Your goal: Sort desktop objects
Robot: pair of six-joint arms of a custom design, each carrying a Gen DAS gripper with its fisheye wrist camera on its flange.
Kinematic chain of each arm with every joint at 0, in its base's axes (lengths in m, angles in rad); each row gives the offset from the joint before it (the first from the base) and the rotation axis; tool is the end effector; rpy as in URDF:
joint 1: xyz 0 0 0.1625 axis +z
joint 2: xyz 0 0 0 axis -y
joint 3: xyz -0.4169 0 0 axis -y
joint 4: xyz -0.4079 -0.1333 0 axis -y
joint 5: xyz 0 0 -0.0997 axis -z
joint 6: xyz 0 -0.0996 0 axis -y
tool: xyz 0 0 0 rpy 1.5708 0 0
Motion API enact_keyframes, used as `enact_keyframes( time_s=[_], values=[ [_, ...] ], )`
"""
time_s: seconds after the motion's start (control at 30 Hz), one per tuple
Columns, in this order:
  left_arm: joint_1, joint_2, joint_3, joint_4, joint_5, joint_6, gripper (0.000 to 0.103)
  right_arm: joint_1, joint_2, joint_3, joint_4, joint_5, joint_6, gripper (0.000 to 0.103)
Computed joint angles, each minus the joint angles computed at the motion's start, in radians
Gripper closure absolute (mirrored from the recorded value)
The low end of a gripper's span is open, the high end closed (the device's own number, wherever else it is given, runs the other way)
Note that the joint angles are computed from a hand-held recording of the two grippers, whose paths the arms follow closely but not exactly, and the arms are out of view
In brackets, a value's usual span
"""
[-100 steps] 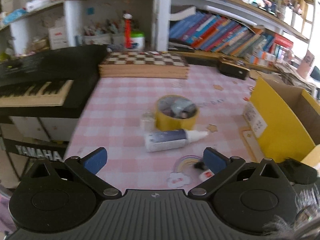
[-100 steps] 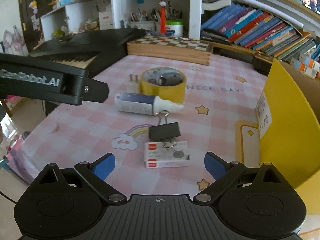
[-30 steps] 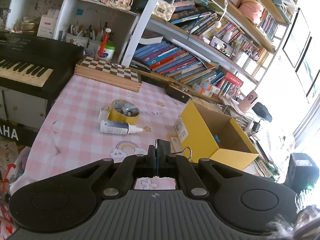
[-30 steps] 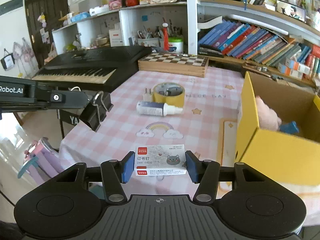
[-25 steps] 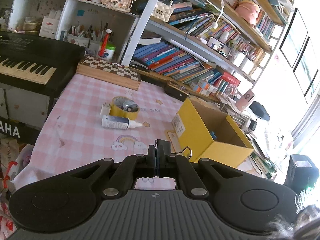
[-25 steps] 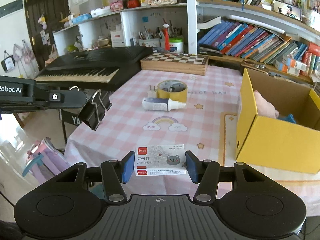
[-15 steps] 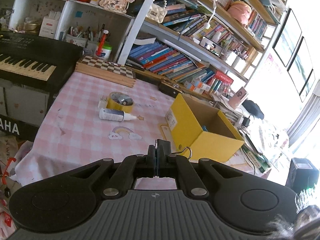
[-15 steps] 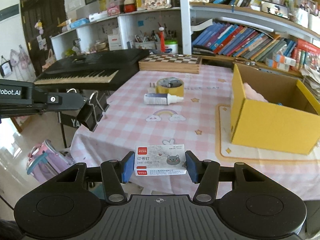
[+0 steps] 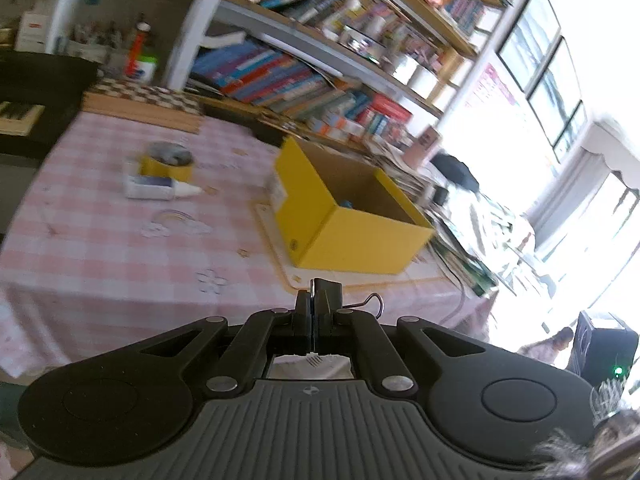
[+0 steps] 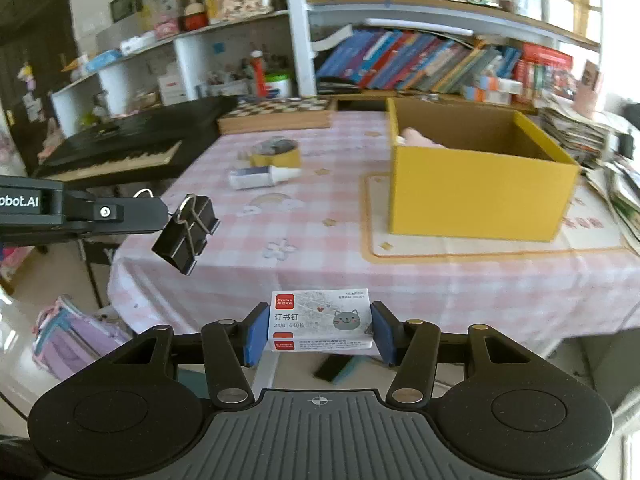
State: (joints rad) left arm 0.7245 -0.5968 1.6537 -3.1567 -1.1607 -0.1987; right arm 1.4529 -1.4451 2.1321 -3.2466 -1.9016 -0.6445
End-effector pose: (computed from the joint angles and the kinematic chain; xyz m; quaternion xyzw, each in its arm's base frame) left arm -0.3927 -0.5786 0.0130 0.2502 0.9128 -0.3199 0.0426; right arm 0.0413 -0.5095 0.3489 0.1505 -0.8586 0.3805 0.3087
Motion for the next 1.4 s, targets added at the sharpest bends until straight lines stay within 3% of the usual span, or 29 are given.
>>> enact_keyframes(
  time_s=[0.27,0.5,1.0,1.4],
  values=[
    [0.011,0.064,-0.105,0.09,-0.11,0.061,0.102,-0.023,-0.022,0.008,-0.05,-0.056,0.054,0.049],
    [0.015,0.125,-0.203,0.155,-0.162,0.086,0.102,-0.047,-0.027,-0.018,-0.044,-0.07,0.071,0.049],
    [0.01,0.287,-0.476,0.276,-0.148,0.103,0.102,-0.124,-0.006,-0.173,0.091,0.015,0.049,0.049],
    [-0.001,0.459,-0.764,0.366,-0.076,0.082,0.102,-0.189,0.038,-0.353,0.252,0.142,-0.011,0.049]
  ],
)
